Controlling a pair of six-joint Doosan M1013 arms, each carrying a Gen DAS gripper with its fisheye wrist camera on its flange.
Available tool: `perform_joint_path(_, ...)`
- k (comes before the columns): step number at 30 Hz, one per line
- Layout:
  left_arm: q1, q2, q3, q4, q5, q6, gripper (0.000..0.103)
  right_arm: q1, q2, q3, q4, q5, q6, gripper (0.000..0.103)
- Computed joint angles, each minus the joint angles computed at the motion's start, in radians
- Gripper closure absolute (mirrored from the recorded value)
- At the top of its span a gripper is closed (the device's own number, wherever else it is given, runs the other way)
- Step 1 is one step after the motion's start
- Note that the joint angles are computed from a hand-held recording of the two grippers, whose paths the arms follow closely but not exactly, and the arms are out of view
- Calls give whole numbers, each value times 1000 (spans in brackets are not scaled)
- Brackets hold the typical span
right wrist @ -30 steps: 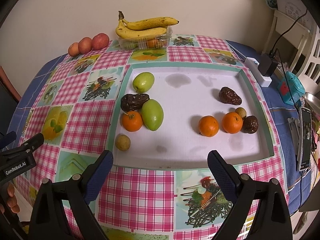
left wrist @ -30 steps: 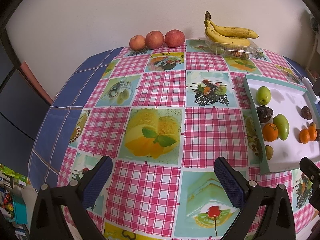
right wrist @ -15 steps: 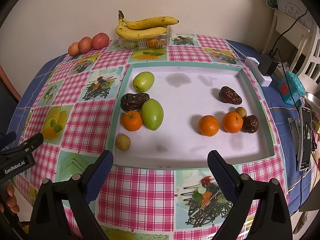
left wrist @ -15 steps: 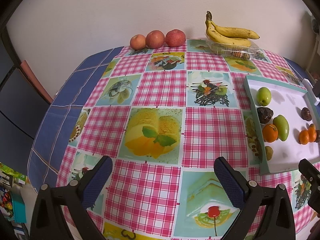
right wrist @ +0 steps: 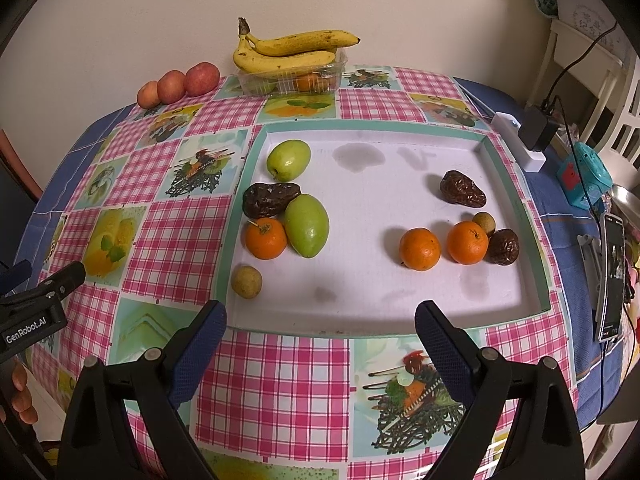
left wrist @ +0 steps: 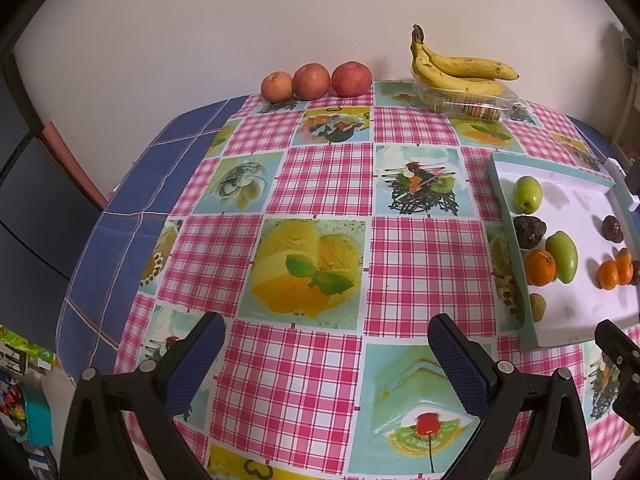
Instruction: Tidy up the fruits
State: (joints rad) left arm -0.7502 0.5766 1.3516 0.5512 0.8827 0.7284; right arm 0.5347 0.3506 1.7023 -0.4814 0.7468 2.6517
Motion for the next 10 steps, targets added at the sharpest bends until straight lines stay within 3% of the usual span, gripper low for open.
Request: perform_joint_path(10, 0, 0, 0, 2, 3, -8, 0, 0, 1, 0, 1, 0, -2, 8)
